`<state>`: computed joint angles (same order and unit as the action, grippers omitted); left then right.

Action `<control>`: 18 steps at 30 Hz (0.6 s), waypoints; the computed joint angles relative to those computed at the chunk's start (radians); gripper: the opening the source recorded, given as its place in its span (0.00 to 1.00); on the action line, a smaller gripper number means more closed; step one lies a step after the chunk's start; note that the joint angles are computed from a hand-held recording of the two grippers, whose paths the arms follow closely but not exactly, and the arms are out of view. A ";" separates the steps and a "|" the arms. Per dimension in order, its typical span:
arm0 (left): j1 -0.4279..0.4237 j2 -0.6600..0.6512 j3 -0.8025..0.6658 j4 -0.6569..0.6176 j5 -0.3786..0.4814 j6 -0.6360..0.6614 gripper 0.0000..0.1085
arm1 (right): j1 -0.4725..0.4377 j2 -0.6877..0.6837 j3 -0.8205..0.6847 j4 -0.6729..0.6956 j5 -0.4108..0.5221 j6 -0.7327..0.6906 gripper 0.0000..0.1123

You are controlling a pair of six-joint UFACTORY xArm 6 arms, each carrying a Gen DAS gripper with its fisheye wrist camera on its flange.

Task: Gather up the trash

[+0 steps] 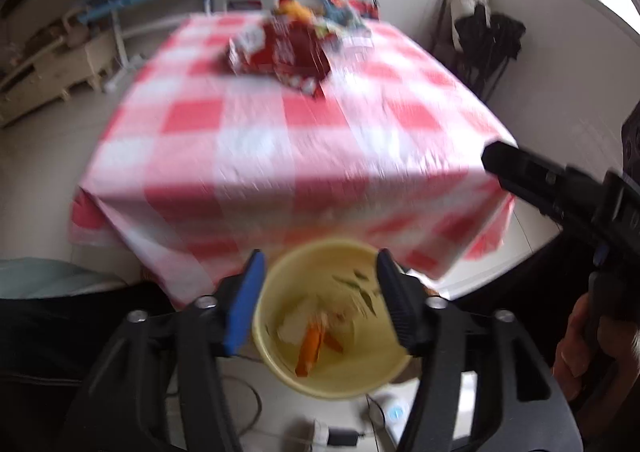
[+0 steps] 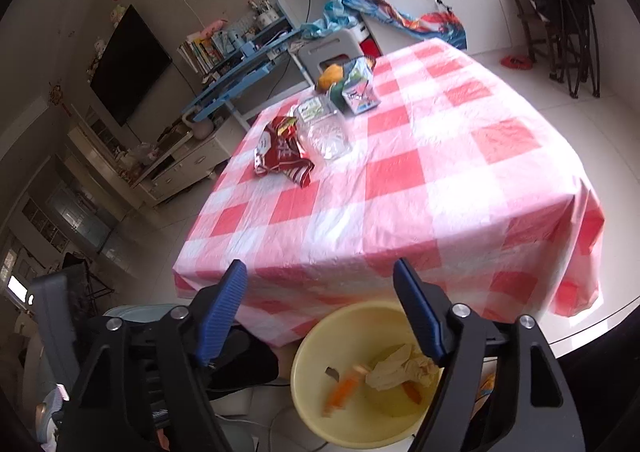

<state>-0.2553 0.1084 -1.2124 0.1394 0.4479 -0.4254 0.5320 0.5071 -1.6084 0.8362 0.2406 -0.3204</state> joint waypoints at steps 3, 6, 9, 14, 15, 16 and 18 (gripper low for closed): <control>0.026 -0.025 0.021 0.219 -0.056 -0.203 0.63 | 0.003 0.004 -0.001 -0.052 -0.020 0.030 0.67; 0.052 -0.034 0.010 0.398 -0.061 -0.391 0.68 | 0.007 0.019 -0.018 -0.122 -0.028 0.069 0.69; 0.077 -0.051 0.016 0.522 -0.075 -0.548 0.71 | 0.011 0.020 -0.016 -0.162 -0.037 0.080 0.70; 0.094 -0.067 0.019 0.664 -0.067 -0.716 0.73 | 0.019 0.008 0.004 -0.177 -0.062 0.074 0.70; 0.096 -0.068 0.018 0.679 -0.066 -0.733 0.73 | 0.020 0.008 0.005 -0.183 -0.066 0.077 0.70; 0.097 -0.070 0.019 0.691 -0.066 -0.747 0.73 | 0.020 0.007 0.008 -0.191 -0.072 0.082 0.70; 0.097 -0.072 0.018 0.726 -0.065 -0.782 0.74 | 0.022 0.007 0.008 -0.209 -0.080 0.091 0.71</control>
